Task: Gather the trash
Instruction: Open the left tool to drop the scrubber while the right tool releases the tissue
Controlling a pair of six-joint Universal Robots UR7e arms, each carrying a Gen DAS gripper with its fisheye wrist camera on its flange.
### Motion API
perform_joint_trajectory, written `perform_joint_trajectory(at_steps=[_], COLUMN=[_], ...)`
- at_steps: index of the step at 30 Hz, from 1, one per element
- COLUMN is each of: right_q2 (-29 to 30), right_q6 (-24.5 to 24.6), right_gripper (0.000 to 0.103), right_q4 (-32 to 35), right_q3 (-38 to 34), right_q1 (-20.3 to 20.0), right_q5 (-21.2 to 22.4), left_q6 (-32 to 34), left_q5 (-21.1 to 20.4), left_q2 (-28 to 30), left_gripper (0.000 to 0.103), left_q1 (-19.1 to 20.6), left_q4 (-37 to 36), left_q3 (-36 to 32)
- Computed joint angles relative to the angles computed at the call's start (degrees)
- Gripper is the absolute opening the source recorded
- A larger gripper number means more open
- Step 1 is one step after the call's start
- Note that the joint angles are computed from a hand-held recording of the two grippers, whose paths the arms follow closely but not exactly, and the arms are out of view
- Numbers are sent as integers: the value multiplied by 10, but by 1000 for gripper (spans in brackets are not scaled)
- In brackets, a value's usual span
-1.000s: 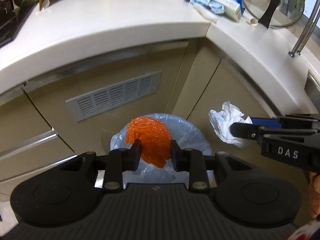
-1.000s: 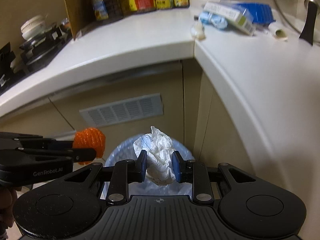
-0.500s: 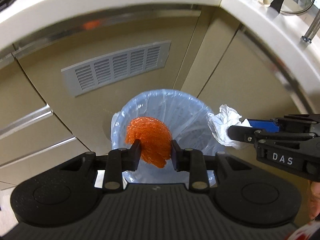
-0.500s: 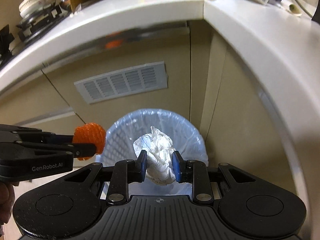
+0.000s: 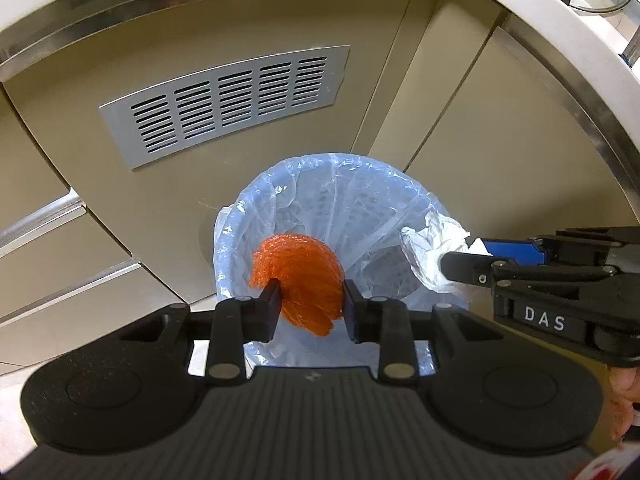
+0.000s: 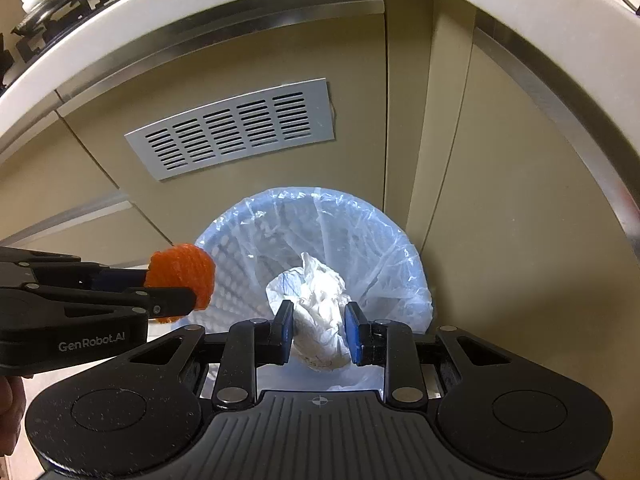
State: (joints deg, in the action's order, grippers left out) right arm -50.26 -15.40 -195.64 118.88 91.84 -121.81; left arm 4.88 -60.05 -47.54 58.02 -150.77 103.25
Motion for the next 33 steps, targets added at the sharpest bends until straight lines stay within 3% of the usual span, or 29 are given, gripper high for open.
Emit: perform_joint_trajectory(at_steps=[9,13,14,29,30,33], right_q2=[6,6,6,12,12,17], right_q6=[3,4,4,14,15,16], right_gripper=[27,27,27,27,32,64], right_q4=[4,8,9,28,33,15], right_q3=[-9,-11,-11,-25,-26,-25], right_q1=[-5,-6,-6,-11,-12,-13], right_q5=[2,4,4,16,21,25], left_q6=[1,5,7,2,1,3], left_q5=[-1,-4,-3,9,11,17], left_q2=[11,16,16,9,9,9], left_gripper=[31,54,56,56,56,56], left_q1=[3,3,4,5,5,5], left_q4=[2,-1,-2,-6,-7,-10], left_q3=[-11,-14,-15,-13,-13,-12])
